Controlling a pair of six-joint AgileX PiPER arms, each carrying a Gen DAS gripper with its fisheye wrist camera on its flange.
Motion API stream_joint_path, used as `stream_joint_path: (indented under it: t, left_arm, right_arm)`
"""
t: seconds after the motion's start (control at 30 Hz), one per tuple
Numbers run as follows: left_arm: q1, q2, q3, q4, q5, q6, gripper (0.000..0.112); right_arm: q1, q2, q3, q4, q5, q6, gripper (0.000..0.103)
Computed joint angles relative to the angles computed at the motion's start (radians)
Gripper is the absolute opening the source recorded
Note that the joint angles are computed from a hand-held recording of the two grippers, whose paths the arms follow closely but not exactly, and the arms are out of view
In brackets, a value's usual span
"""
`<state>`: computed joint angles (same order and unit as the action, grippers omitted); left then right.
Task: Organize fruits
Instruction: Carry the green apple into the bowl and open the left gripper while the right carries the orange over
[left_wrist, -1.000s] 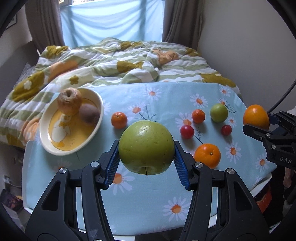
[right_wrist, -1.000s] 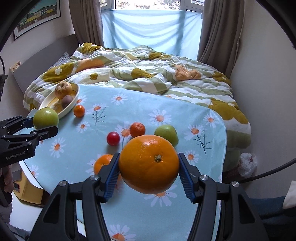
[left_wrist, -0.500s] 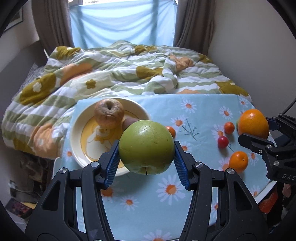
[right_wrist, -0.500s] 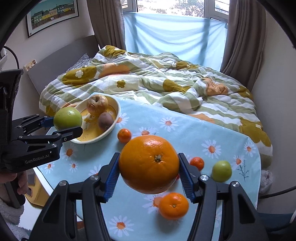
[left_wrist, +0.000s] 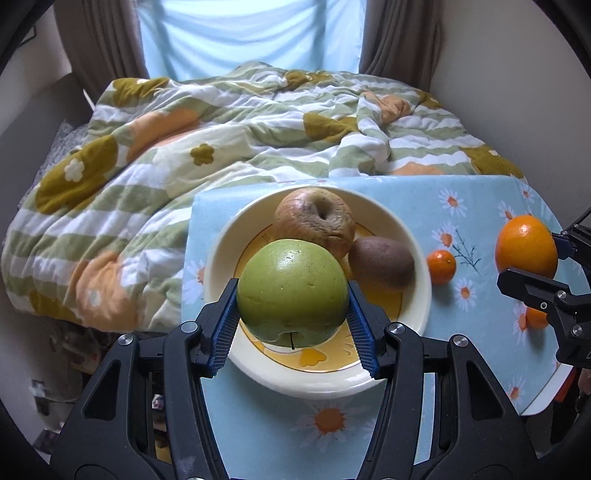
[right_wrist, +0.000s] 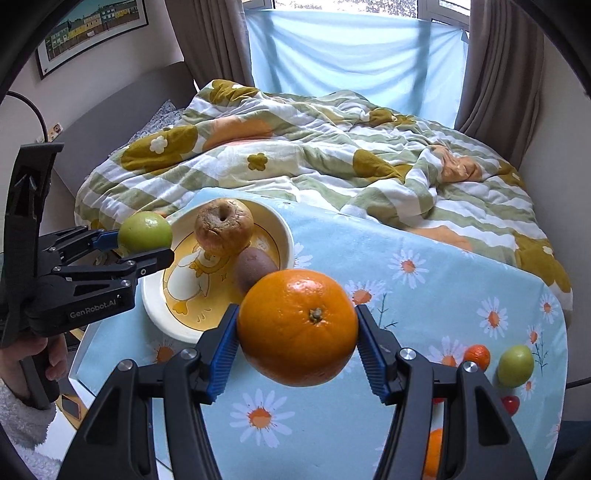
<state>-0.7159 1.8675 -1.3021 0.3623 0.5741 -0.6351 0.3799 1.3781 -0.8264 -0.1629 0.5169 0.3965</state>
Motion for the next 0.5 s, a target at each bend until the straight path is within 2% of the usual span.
stream_joint_path:
  t: [0.37,0.5]
  left_arm:
    - [0.108,0.095,-0.024,-0.161,-0.081,0.297,0.061]
    - [0.117,0.122,-0.045,-0.175,-0.09,0.332,0.061]
  right_arm:
    - [0.081,0.127,-0.087,-0.135,0.022,0.228,0.056]
    - [0.085,0.131,-0.086,-0.164,0.035,0.276,0.056]
